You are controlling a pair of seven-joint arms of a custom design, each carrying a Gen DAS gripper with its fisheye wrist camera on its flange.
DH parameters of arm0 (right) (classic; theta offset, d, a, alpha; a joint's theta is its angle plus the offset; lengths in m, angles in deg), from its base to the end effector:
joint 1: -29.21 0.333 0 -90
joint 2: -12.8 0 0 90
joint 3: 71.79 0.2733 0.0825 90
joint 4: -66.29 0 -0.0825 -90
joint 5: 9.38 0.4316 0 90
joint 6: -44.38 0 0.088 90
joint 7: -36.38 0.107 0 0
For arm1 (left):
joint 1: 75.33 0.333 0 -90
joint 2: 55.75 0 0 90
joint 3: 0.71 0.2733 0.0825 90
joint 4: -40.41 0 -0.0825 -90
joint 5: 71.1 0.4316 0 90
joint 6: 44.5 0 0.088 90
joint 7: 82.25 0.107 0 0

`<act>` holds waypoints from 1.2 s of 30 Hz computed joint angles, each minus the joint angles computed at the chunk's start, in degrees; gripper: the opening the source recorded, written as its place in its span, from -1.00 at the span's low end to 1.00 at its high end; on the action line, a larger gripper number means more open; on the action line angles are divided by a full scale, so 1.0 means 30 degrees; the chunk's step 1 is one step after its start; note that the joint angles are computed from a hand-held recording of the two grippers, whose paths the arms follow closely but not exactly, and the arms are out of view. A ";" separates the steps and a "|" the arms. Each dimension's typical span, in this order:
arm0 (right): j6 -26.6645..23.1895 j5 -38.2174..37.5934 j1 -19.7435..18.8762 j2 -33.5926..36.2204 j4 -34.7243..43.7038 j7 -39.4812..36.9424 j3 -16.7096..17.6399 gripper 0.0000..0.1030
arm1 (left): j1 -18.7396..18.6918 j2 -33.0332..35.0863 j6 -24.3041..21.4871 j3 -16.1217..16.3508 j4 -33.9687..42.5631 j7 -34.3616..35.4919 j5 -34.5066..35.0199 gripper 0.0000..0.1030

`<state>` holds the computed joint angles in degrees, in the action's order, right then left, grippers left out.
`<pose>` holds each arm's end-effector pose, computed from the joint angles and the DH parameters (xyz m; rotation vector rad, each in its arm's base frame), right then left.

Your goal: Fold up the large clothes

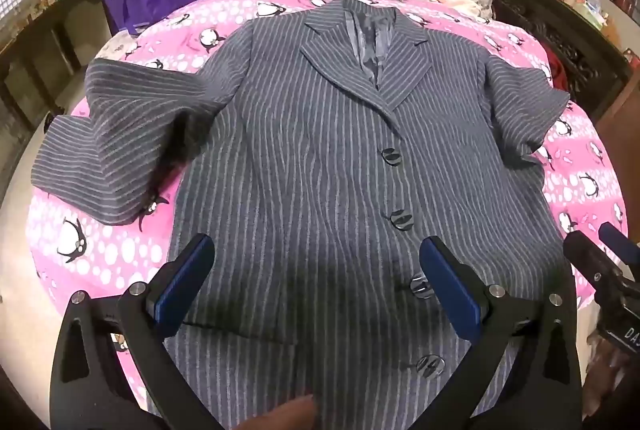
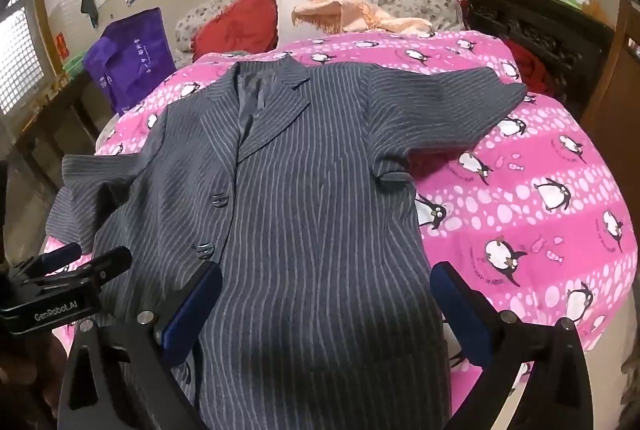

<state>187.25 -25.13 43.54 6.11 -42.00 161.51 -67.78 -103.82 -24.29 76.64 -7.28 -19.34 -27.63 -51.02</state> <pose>0.5934 0.2001 0.5853 -1.6303 1.8629 -0.5938 0.6582 -0.4107 0.5513 -1.8475 1.9672 -0.6437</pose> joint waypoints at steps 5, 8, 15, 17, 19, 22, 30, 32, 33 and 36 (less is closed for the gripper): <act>0.0053 -0.0344 -0.0091 -0.0267 -0.0194 0.0152 0.0012 1.00 | -0.0067 0.0001 0.0008 -0.0021 -0.0067 -0.0057 -0.0040 0.99; 0.0033 -0.0373 -0.0140 -0.0506 -0.0375 0.0260 0.0004 1.00 | -0.0039 -0.0237 0.0225 -0.0053 -0.0454 -0.0030 -0.0018 0.99; -0.0881 -0.0925 -0.0156 0.0620 0.0857 -0.0020 0.0064 1.00 | -0.0017 -0.0463 0.0497 0.0155 -0.0881 -0.0291 0.0502 0.99; -0.1204 -0.1518 -0.0128 0.1059 0.1383 0.0213 0.0094 1.00 | 0.0072 -0.0339 0.0225 0.0209 -0.0728 -0.0453 0.0565 0.99; -0.1181 -0.1769 -0.0100 0.1415 0.1747 0.0320 0.0030 1.00 | 0.0147 -0.0365 0.0091 0.0288 -0.0799 -0.0757 0.0653 0.99; -0.1604 -0.2200 -0.0033 0.2015 0.2455 0.0494 -0.0041 1.00 | 0.0348 -0.0564 0.0328 0.0254 -0.1201 -0.1009 0.0656 0.99; -0.2146 -0.2390 0.0110 0.2913 0.3434 0.0580 -0.0282 1.00 | 0.0403 -0.0069 -0.0080 0.0149 -0.0749 -0.0904 0.0469 0.99; -0.2167 -0.2295 0.0130 0.2961 0.3485 0.0538 -0.0305 1.00 | 0.0389 0.0026 -0.0098 0.0131 -0.0641 -0.0832 0.0403 0.99; -0.2199 -0.2332 0.0139 0.2960 0.3489 0.0602 -0.0318 1.00 | 0.0360 0.0072 -0.0132 0.0140 -0.0570 -0.0819 0.0400 0.99; -0.2212 -0.2266 0.0152 0.2946 0.3482 0.0559 -0.0332 1.00 | 0.0312 0.0109 -0.0162 0.0163 -0.0538 -0.0834 0.0369 0.99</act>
